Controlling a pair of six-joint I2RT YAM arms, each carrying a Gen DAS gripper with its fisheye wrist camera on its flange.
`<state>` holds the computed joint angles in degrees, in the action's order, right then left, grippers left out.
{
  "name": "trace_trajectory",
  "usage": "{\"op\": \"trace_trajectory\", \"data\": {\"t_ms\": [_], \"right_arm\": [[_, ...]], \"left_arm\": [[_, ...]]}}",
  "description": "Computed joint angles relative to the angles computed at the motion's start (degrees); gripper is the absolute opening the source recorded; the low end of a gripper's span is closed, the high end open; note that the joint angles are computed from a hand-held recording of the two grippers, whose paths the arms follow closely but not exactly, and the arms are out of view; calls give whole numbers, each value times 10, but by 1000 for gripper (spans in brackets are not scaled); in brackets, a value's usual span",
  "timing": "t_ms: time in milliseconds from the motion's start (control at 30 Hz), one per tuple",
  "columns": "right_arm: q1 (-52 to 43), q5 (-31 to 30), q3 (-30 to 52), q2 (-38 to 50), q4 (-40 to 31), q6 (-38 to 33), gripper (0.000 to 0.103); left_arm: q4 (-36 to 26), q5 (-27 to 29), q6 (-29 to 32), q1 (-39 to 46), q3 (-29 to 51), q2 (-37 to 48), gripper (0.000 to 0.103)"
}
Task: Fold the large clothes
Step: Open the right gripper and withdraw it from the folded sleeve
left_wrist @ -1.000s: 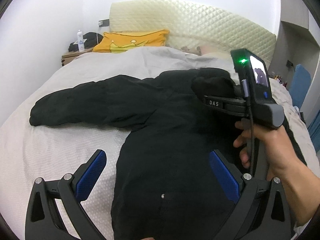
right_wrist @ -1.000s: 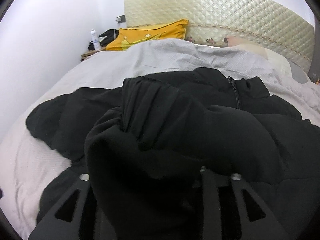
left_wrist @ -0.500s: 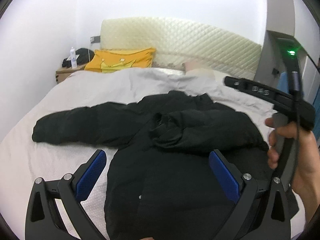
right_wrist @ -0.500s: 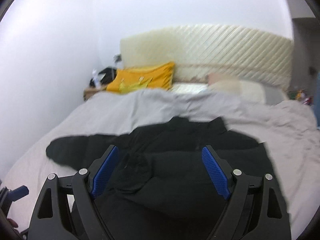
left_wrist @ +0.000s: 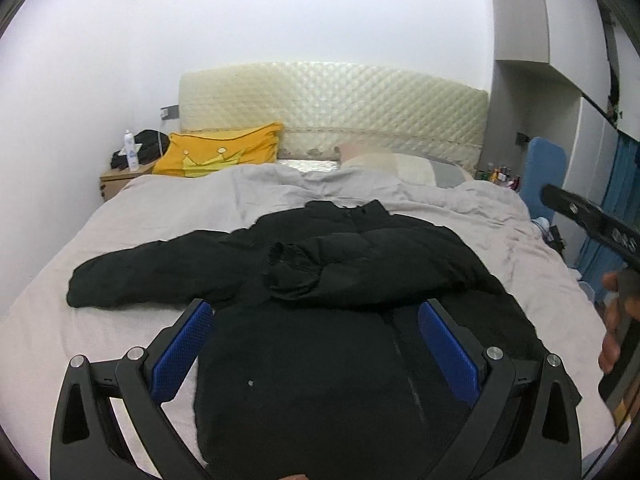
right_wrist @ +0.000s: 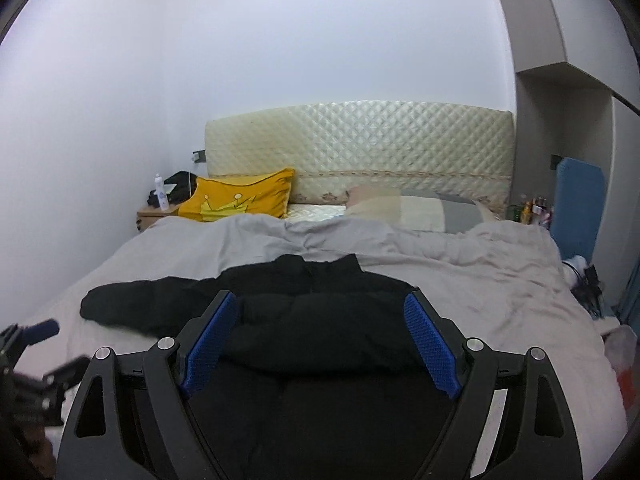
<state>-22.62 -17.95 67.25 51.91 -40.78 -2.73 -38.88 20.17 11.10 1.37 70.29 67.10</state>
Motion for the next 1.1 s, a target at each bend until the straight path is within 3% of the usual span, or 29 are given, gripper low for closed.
{"op": "trace_trajectory", "data": {"t_ms": [233, 433, 633, 833, 900, 1100], "right_arm": [[-189, -170, -89, -93, -23, -41, 85], [-298, -257, -154, -123, -46, -98, 85], [-372, -304, -182, -168, -76, -161, 87], [-487, -390, -202, -189, -177, -277, 96], [-511, -402, -208, -193, -200, -307, 103], [-465, -346, -235, -217, -157, -251, 103]], "left_arm": [[23, -21, 3, -28, -52, -42, 103], [46, -11, -2, -31, -90, -50, 103], [71, 2, -7, -31, -119, -52, 103], [95, 18, -2, -25, -133, -32, 103], [91, 36, 0, -14, -126, -20, 103], [46, 104, 21, 59, -41, 62, 103]]}}
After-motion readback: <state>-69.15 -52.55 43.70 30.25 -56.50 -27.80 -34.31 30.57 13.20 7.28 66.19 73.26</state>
